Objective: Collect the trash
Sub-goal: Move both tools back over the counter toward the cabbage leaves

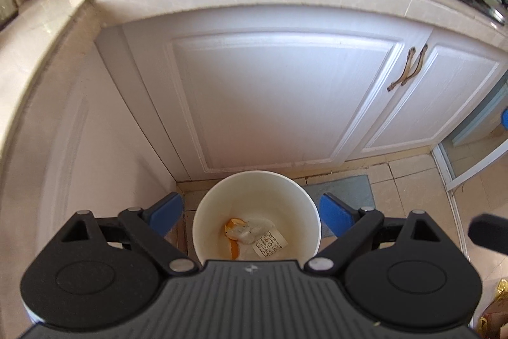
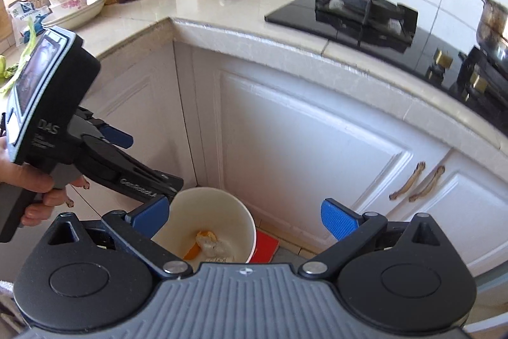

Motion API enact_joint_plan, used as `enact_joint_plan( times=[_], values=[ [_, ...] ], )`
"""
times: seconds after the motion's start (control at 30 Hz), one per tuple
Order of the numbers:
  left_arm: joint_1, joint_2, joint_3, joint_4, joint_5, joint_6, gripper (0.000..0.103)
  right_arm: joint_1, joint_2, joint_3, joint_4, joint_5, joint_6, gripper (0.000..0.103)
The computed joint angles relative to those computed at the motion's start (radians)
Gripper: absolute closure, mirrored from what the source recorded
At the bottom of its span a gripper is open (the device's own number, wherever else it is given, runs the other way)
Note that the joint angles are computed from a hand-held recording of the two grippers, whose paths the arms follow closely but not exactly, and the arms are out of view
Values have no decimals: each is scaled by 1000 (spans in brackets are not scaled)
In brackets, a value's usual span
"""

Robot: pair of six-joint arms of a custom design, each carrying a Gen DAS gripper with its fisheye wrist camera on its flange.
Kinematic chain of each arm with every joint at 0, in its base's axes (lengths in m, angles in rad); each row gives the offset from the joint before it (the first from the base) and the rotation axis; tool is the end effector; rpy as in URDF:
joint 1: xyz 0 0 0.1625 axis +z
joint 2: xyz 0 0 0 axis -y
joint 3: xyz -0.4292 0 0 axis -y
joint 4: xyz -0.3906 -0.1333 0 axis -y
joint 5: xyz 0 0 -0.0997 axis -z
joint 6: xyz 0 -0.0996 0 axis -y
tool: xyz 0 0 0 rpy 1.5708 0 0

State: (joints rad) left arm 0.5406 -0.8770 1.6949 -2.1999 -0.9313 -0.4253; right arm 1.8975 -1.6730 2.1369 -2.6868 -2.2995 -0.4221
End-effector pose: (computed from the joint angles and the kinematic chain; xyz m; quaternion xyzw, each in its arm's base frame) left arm -0.4362 -0.4866 0.1102 0.3098 0.8934 -0.1413 0.2932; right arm 0.2014 -0.3856 0.4161 0.2175 -0.8656 0.2828 0.3515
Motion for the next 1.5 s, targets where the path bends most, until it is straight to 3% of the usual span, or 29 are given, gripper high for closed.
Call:
enact_joint_plan(
  times=[0.3, 0.57, 0.83, 1.2, 1.3, 1.5],
  values=[
    [-67, -166, 32, 104, 80, -81, 10, 84, 71, -110, 11, 32, -83, 0],
    [-102, -300, 59, 292, 205, -252, 10, 117, 177, -198, 44, 153, -161, 0],
    [-105, -441, 81, 610, 306, -506, 10, 146, 271, -256, 88, 267, -188, 0],
    [-63, -569, 81, 972, 394, -844, 10, 182, 406, -330, 137, 330, -184, 0],
    [-38, -590, 85, 992, 401, -879, 11, 189, 441, -351, 150, 340, -185, 0],
    [18, -618, 104, 907, 395, -782, 15, 198, 496, -387, 163, 342, -176, 0]
  ],
)
